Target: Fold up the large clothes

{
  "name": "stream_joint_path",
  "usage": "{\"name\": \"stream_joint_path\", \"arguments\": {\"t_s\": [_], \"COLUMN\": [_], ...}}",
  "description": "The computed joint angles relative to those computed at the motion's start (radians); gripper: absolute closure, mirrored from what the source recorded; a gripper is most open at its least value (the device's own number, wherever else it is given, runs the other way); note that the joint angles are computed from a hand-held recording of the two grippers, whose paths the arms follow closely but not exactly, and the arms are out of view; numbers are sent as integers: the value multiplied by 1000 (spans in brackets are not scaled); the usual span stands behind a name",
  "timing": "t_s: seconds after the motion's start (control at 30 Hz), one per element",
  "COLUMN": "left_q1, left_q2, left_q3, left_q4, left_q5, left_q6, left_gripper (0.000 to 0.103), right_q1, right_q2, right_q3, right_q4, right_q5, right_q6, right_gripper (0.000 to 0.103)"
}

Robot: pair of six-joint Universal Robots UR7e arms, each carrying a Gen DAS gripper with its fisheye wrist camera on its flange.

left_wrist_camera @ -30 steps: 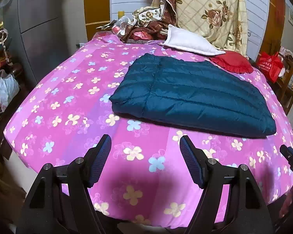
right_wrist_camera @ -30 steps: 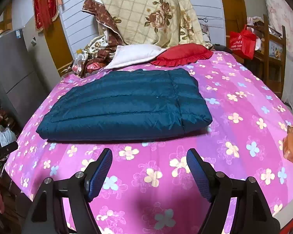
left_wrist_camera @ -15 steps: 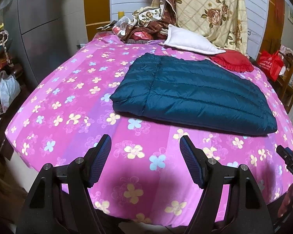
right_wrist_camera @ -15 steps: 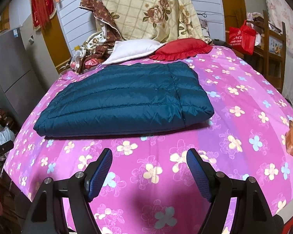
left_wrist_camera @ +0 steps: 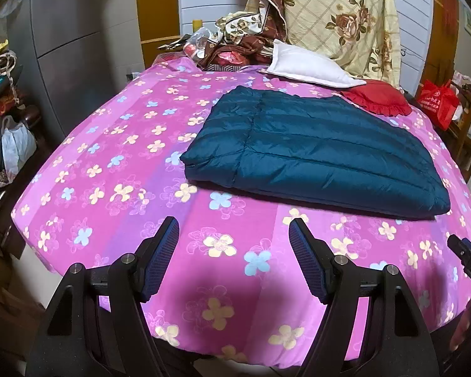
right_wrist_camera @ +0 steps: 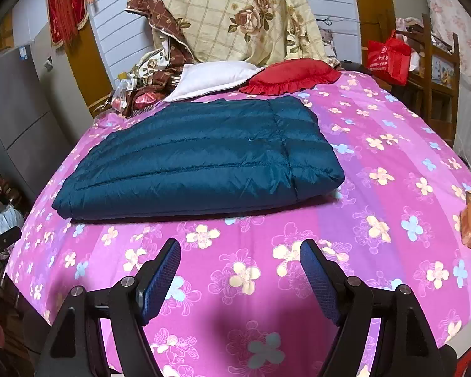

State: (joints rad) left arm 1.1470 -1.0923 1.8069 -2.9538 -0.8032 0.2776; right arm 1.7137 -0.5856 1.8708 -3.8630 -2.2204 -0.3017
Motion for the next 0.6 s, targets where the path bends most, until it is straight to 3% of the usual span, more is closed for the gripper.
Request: {"name": "stream_joint_path", "arguments": {"t_s": [0.6], "left_q1": [5], "left_q2": [5], "left_q3": [-5], "left_q4": [10], "left_q5": [-3], "left_q6": [-26], "left_gripper": [30], "right_q1": [-12], "right_q2": [9], "right_q3": [-6], "right_q4": [27], "right_q5": [13], "right_q6": [37], "right_gripper": [27]}}
